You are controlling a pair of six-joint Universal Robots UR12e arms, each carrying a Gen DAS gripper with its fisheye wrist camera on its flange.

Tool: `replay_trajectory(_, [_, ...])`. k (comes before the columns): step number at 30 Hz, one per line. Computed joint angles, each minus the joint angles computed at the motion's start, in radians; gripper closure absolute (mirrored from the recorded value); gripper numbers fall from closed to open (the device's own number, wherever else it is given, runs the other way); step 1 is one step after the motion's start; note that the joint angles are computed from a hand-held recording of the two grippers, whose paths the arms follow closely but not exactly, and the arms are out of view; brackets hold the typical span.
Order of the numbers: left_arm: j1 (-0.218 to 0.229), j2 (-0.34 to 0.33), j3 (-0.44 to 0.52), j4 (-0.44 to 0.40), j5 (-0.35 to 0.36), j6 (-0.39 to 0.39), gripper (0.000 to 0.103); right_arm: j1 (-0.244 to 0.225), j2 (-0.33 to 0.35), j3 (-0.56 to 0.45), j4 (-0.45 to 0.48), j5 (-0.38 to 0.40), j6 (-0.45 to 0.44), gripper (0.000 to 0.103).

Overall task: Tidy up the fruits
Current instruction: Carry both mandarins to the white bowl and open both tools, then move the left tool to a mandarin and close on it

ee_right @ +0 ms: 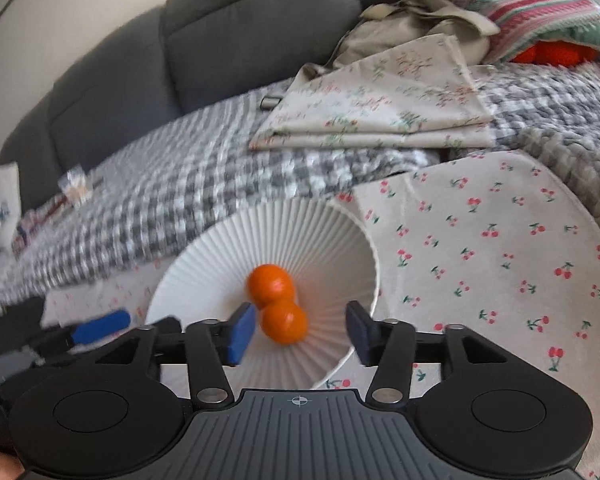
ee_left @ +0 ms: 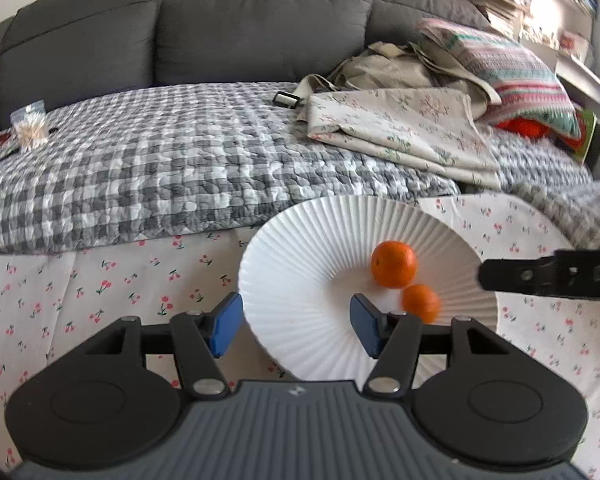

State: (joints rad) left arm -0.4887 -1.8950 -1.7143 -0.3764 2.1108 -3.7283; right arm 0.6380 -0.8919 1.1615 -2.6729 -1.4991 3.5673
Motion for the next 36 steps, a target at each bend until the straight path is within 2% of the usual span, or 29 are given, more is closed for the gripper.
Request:
replay_trajectory(5, [0.000,0.028,-0.014,-0.019,-0.014,-0.050,0.044,-0.002,-0.030,0.028,-0.030,-0.014,0.008,0.034])
replay_trajectory(10, [-0.007,0.065,-0.032,-0.040,-0.035,-0.095,0.044,-0.004,-0.061,0.069,-0.083,0.020,0.019,0.025])
replay_trajectory(13, [-0.018,0.086,-0.040,-0.079,-0.029,-0.116,0.044,0.001,-0.080,0.089,-0.102,0.033,-0.008,0.020])
replay_trajectory(17, [-0.032,0.121,-0.066,-0.089,-0.054,-0.157,0.042,0.010,-0.113,0.128,-0.110,0.027,-0.034,0.015])
replay_trajectory(24, [-0.069,0.159,-0.105,-0.099,-0.054,-0.165,0.034,0.025,-0.167,0.197,-0.096,0.031,-0.050,0.013])
replay_trajectory(31, [-0.090,0.187,-0.147,-0.118,-0.096,-0.169,0.034,0.031,-0.216,0.279,-0.113,0.045,-0.027,0.013])
replay_trajectory(36, [-0.094,0.190,-0.162,-0.126,-0.117,-0.165,0.034,0.035,-0.232,0.302,-0.086,0.051,-0.031,0.013])
